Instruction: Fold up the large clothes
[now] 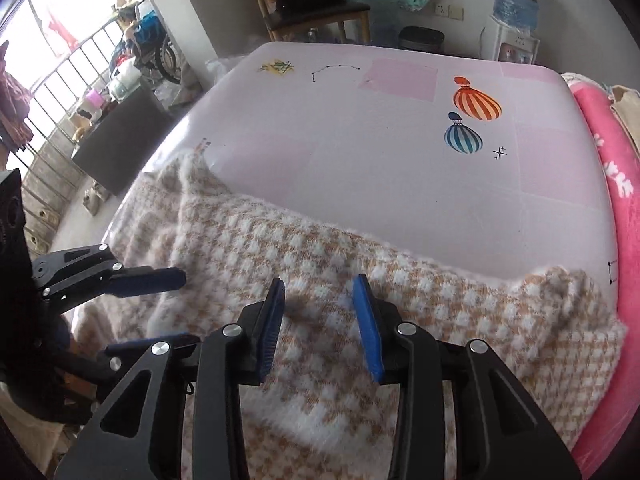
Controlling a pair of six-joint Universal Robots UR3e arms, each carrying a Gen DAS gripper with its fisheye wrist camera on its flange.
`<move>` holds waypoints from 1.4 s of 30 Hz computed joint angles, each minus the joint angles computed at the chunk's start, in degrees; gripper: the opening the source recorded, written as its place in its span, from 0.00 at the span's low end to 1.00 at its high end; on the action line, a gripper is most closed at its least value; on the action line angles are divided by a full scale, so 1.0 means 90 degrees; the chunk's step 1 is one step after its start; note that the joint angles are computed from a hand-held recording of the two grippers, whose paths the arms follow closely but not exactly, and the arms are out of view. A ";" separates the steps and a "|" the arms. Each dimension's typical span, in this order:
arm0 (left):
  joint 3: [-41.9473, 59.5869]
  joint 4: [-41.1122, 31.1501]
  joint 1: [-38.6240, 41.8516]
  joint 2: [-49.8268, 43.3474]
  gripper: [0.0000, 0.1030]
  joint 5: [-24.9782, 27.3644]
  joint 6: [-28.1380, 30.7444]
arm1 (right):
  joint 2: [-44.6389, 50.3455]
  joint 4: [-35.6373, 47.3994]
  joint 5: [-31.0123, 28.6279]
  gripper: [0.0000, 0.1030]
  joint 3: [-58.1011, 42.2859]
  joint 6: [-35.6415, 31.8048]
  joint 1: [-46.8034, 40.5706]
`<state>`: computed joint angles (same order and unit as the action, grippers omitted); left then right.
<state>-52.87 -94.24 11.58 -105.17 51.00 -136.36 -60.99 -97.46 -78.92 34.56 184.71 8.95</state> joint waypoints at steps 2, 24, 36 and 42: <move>0.0331 -0.0024 -0.0016 -0.0143 0.42 -0.0069 -0.0153 | -0.0336 -0.0292 -0.0066 0.34 0.0583 -0.0046 -0.0008; -0.0574 0.0269 0.0007 0.0980 0.59 0.1265 -0.0697 | -0.3916 -0.1301 -0.0103 0.43 0.4871 0.0380 -0.0489; -0.1580 -0.3325 0.4139 0.3861 0.82 0.0299 0.1788 | -0.6075 -0.2059 -0.0216 0.74 0.7239 0.1552 0.0795; -0.2883 -0.4262 0.5691 0.5274 0.82 0.0447 0.3340 | -0.5850 -0.2575 -0.1381 0.80 0.7763 0.2323 0.2030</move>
<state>-78.82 -132.60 62.80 -57.71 55.02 -106.30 -113.65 -120.63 -91.35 104.43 205.61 27.22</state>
